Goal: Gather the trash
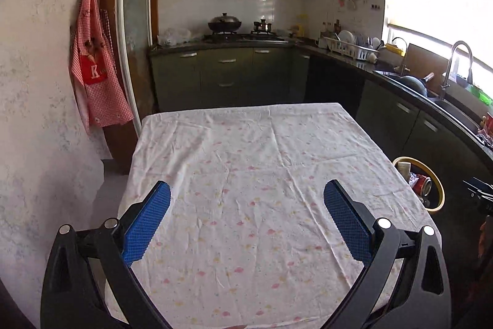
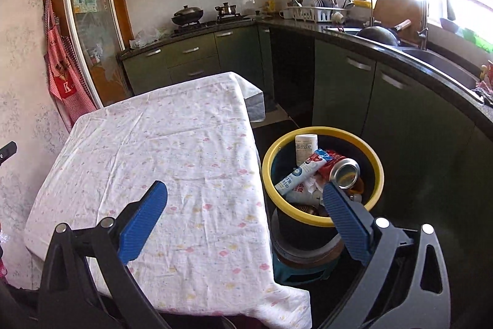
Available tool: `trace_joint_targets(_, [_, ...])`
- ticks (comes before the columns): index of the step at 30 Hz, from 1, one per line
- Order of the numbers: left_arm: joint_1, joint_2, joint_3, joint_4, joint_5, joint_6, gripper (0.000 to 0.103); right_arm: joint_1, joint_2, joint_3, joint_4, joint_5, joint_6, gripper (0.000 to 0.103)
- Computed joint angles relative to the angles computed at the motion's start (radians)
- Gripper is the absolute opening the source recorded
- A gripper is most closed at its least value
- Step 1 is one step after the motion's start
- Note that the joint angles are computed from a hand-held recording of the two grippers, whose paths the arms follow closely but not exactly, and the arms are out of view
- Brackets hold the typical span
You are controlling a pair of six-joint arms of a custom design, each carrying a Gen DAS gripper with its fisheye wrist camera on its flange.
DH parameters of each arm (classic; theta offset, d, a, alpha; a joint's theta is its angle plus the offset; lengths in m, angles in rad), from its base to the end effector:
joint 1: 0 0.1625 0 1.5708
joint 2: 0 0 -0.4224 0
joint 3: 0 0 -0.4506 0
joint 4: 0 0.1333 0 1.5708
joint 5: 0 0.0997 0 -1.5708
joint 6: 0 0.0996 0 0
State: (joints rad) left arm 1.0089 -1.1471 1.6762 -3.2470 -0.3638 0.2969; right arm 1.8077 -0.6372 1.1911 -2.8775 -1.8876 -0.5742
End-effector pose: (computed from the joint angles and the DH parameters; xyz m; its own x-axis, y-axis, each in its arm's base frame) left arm -0.1473 -0.6588 0.3964 -0.6579 -0.4063 -0.6341 0.4303 0.4881 -0.7593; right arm 0.3013 -0.8122 0.1759 -0.7245 -0.3987 0.5622 -0.6727 0.5870 -0.4506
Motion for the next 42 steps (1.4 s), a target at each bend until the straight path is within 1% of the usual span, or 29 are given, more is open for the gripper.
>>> trace_joint_targets(2, [-0.017,-0.004,0.01,-0.051,0.012,0.036,0.098,0.005,-0.018,0.032,-0.032,-0.002,-0.008,0.096])
trace_joint_targets(4, [-0.026,0.0,0.011,-0.076,0.025,0.045,0.098,0.007,-0.032,0.053,-0.05,0.006,-0.008,0.096])
trace_joint_targets(8, [-0.037,-0.01,0.033,-0.038,0.025,-0.004,0.098,0.011,-0.045,0.078,-0.083,0.014,-0.018,0.096])
trace_joint_targets(12, [-0.045,-0.009,0.049,-0.053,0.043,-0.012,0.098,0.011,-0.045,0.081,-0.099,0.021,-0.034,0.096])
trace_joint_targets(19, [-0.057,-0.013,0.067,-0.078,0.046,-0.007,0.098,0.012,-0.05,0.091,-0.105,0.03,-0.037,0.096])
trace_joint_targets(32, [-0.049,-0.026,0.074,-0.029,0.026,-0.056,0.098,0.021,-0.033,0.066,-0.099,0.024,-0.056,0.096])
trace_joint_targets(36, [-0.047,-0.022,0.073,-0.041,0.03,-0.04,0.098,0.023,-0.027,0.06,-0.093,0.022,-0.057,0.096])
trace_joint_targets(42, [-0.044,-0.022,0.074,-0.032,0.023,-0.05,0.098,0.024,-0.023,0.055,-0.088,0.024,-0.059,0.096])
